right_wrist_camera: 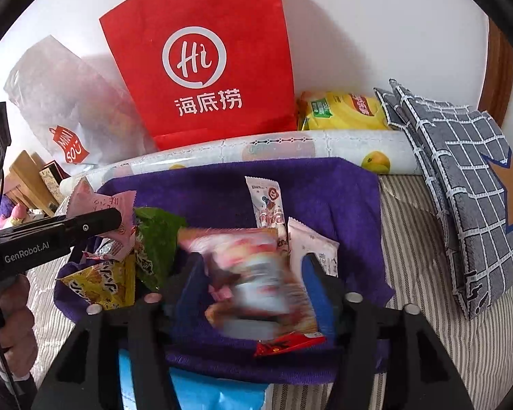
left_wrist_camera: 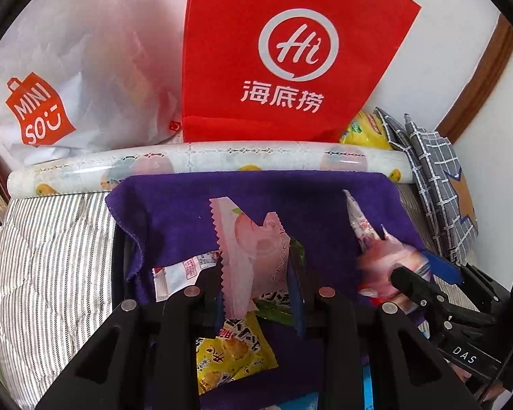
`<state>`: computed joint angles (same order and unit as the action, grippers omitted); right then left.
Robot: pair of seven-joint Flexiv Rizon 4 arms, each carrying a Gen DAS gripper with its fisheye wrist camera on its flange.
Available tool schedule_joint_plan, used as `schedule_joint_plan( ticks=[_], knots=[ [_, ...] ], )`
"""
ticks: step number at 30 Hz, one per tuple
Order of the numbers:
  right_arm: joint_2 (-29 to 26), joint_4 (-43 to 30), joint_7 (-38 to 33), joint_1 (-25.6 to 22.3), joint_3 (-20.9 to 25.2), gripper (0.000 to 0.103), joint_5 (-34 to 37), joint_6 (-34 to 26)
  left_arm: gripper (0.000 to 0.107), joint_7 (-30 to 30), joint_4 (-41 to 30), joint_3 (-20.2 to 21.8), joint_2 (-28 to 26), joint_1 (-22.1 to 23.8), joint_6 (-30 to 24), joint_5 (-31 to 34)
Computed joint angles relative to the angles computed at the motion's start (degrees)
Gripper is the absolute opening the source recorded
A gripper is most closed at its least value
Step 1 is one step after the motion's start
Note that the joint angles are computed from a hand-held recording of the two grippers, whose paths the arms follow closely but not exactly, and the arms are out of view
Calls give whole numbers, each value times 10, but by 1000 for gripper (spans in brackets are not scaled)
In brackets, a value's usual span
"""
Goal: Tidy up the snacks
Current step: 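Open both grippers to drop the packets onto the towel, then move both open grippers back toward the remaining snacks on the bed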
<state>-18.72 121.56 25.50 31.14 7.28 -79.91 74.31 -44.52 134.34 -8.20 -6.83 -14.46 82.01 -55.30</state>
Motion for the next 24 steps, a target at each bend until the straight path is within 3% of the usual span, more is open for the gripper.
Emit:
schedule_joint_plan(
  ticks=[2, 4, 6, 15, 22, 24],
  knots=[
    [6, 2, -4, 1, 4, 62, 10, -6, 38, 14, 3, -3, 5, -2, 5, -9],
    [13, 4, -12, 4, 7, 64, 20, -14, 58, 25, 7, -4, 12, -9, 23, -15],
    [21, 7, -11, 8, 9, 65, 22, -26, 63, 39, 10, -6, 21, -15, 32, -34],
    [90, 35, -1, 34, 49, 66, 32, -144, 63, 30, 31, 29, 73, -40, -7, -19],
    [135, 51, -9, 69, 102, 66, 112, -262, 63, 43, 82, 63, 144, -73, -14, -21],
    [143, 55, -13, 76, 113, 66, 134, -267, 63, 40, 98, 75, 165, -80, -15, -13]
  ],
)
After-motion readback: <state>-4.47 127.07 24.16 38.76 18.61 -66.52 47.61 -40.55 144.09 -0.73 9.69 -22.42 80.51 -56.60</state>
